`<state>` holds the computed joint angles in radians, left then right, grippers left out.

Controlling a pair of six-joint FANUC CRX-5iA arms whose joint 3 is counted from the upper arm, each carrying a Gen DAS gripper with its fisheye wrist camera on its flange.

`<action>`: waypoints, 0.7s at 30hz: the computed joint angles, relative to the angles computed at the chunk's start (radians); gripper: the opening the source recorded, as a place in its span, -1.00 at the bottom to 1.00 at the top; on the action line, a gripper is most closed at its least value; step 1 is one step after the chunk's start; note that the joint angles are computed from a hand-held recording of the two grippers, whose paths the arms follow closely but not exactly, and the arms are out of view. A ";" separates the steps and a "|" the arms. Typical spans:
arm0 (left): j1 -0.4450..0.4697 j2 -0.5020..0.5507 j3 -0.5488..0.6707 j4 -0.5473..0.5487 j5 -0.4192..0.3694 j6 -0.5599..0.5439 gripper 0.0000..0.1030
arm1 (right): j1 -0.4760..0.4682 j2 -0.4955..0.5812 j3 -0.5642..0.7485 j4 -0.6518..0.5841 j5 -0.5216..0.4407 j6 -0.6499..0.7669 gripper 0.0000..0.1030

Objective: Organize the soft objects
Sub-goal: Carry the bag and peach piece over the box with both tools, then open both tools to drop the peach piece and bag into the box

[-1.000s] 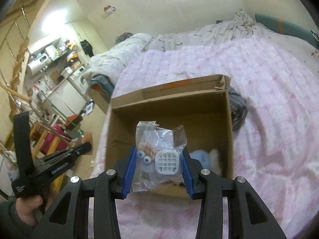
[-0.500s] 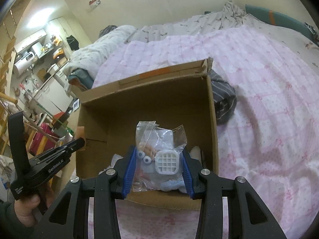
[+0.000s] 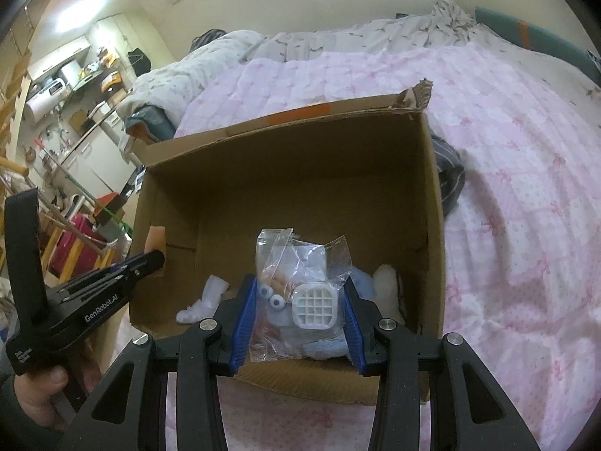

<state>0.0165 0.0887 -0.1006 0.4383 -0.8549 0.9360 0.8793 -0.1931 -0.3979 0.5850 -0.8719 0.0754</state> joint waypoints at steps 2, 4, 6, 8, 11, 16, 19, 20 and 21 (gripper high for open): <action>-0.002 -0.002 -0.004 0.005 0.001 -0.007 -0.89 | -0.001 -0.001 0.000 -0.009 0.003 -0.002 -0.14; -0.004 -0.005 -0.007 0.006 0.002 -0.012 -0.83 | -0.004 0.000 0.003 -0.020 0.003 0.004 -0.14; -0.006 -0.008 -0.010 0.006 0.004 -0.015 -0.65 | -0.002 0.006 0.011 -0.029 -0.004 0.011 -0.14; -0.009 -0.010 -0.008 -0.002 0.001 -0.007 -0.54 | -0.002 0.011 0.020 -0.043 -0.011 0.021 -0.14; -0.009 -0.008 -0.010 0.015 -0.013 -0.022 -0.10 | -0.002 0.015 0.025 -0.055 -0.015 0.028 -0.14; -0.015 -0.027 -0.032 0.024 0.014 -0.045 0.25 | -0.001 0.016 0.027 -0.054 -0.017 0.032 -0.14; -0.020 -0.028 -0.030 0.005 0.013 -0.040 0.25 | -0.001 0.016 0.027 -0.054 -0.017 0.026 -0.14; -0.020 -0.029 -0.029 0.002 0.013 -0.039 0.25 | -0.001 0.016 0.025 -0.052 -0.016 0.022 -0.14; -0.020 -0.029 -0.029 0.001 0.011 -0.039 0.25 | -0.001 0.016 0.025 -0.051 -0.016 0.020 -0.14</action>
<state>-0.0039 0.0600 -0.1295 0.4394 -0.8441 0.8971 0.8785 -0.1769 -0.3733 0.5341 -0.8878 0.0955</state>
